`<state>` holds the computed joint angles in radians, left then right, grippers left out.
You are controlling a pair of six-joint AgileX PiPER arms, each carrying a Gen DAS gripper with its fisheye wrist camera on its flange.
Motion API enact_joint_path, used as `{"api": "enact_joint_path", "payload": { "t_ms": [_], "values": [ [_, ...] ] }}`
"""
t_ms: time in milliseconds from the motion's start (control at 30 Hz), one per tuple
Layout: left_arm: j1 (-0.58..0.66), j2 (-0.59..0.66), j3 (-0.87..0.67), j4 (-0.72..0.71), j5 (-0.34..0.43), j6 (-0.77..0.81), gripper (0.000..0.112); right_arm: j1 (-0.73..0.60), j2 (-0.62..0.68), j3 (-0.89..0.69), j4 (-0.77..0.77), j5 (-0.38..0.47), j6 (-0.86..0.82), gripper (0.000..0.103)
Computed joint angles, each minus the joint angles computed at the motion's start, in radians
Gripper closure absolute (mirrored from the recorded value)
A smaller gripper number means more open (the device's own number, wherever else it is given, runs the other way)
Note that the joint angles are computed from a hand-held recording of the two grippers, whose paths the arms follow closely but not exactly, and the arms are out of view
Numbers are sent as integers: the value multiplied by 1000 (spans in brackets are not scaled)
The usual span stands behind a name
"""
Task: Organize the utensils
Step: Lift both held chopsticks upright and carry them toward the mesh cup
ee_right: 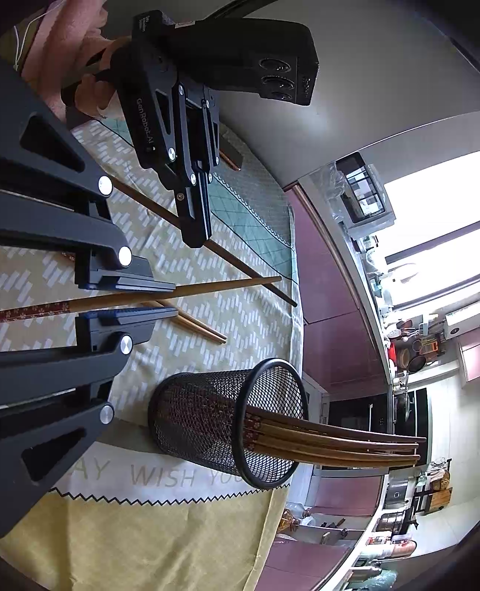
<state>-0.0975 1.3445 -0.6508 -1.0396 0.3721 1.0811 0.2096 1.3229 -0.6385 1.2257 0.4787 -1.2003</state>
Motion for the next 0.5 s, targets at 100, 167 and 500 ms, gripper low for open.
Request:
{"api": "enact_joint_path", "payload": {
  "t_ms": [100, 167, 500],
  "values": [
    [8, -14, 1, -6, 16, 9, 105, -22, -8, 2, 5, 22, -17, 96],
    [8, -18, 0, -10, 21, 12, 105, -26, -14, 7, 6, 31, -21, 96],
    [-3, -20, 6, -21, 36, 27, 105, -37, 41, -15, -1, 54, -27, 95]
  ]
}}
